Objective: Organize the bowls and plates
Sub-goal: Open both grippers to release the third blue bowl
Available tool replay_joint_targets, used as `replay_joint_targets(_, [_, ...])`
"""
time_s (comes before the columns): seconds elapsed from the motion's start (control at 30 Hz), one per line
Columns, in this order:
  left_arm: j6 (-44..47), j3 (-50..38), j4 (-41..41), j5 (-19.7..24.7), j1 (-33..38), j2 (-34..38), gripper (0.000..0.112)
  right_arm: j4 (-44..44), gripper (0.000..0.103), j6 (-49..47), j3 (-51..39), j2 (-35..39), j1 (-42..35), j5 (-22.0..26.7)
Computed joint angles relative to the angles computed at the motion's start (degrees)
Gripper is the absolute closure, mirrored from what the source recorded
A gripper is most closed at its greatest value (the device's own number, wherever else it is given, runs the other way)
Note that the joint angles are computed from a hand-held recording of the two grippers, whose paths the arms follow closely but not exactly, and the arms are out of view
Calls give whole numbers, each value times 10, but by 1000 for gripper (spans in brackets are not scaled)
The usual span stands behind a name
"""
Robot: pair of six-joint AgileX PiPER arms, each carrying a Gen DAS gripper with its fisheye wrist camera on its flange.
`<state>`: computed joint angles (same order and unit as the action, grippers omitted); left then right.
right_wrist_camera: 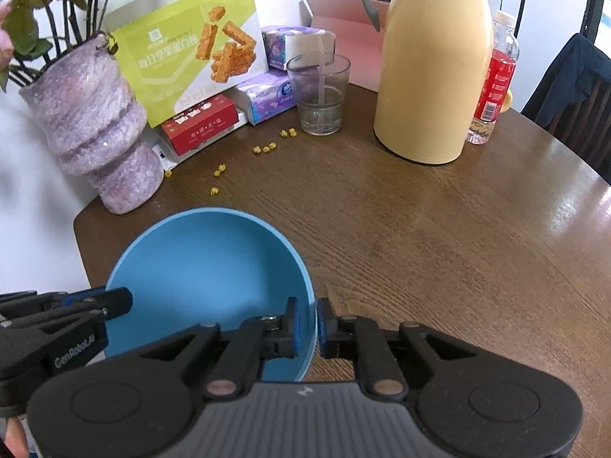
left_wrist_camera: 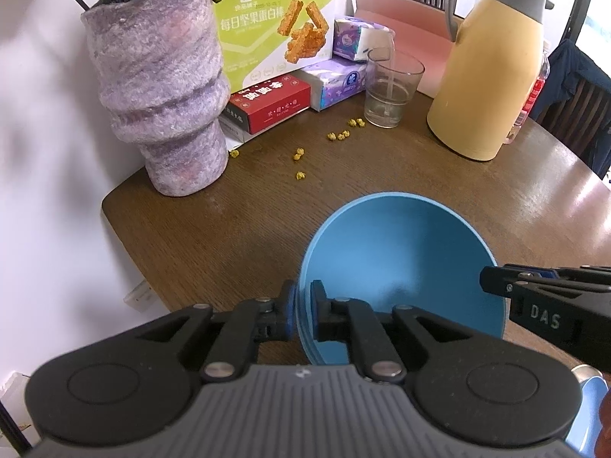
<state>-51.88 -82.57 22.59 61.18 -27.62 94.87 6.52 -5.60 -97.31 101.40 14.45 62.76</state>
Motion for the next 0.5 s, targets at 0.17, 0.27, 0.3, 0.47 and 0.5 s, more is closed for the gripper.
replay_joint_targets(0.17, [-6,0,10,4,-4,-18,73,35,68,-8,-8,-13,-22,14])
replay_joint_targets(0.27, [-9,-1,19,6,-9,-32,61,56,44,-19,-6,-29,-36,16])
replay_joint_targets(0.3, [-9,-2,20,7,-10,-35,52,59,37,-20,-3,-35,-40,17])
replay_joint_targets(0.47, [-19,2,34,12,-23,-58,25,80,9,-19,-9,-46,-65,44])
replay_joint_targets(0.5, [-20,2,37,15,-26,-62,21,84,7,-19,-6,-50,-70,48])
